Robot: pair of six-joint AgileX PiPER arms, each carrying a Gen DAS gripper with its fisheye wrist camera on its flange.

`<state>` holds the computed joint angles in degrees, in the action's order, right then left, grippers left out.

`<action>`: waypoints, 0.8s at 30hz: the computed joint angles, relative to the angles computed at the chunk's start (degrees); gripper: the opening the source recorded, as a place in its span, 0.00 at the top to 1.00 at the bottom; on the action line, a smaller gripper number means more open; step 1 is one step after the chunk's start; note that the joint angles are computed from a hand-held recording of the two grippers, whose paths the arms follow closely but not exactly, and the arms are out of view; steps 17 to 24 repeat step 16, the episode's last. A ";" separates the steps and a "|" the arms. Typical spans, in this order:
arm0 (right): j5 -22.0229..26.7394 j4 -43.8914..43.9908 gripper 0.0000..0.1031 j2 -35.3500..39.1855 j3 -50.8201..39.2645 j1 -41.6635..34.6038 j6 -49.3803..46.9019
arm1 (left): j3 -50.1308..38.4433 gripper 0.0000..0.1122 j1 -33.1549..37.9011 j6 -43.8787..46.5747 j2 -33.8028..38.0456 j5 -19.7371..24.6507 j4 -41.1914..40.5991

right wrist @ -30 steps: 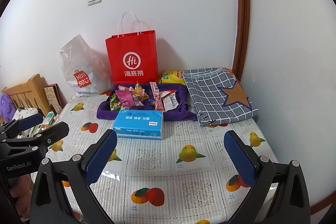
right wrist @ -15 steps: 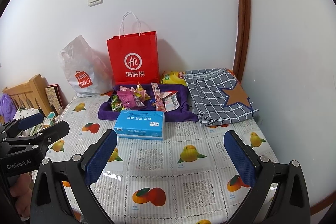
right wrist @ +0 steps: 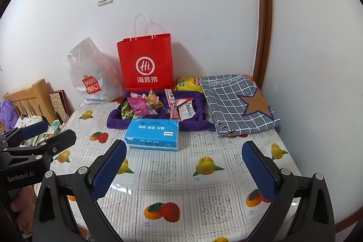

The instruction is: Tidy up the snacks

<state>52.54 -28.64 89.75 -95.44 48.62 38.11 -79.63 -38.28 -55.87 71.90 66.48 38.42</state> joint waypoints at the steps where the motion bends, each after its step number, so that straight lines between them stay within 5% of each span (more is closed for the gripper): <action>1: -0.01 0.07 0.02 0.06 -0.05 0.01 -0.05 | -0.03 0.15 -0.03 -0.02 -0.01 0.03 -0.02; 24: -0.66 -0.31 0.02 -0.17 0.59 0.10 0.32 | 0.36 0.15 -0.48 -0.54 -0.27 0.06 0.99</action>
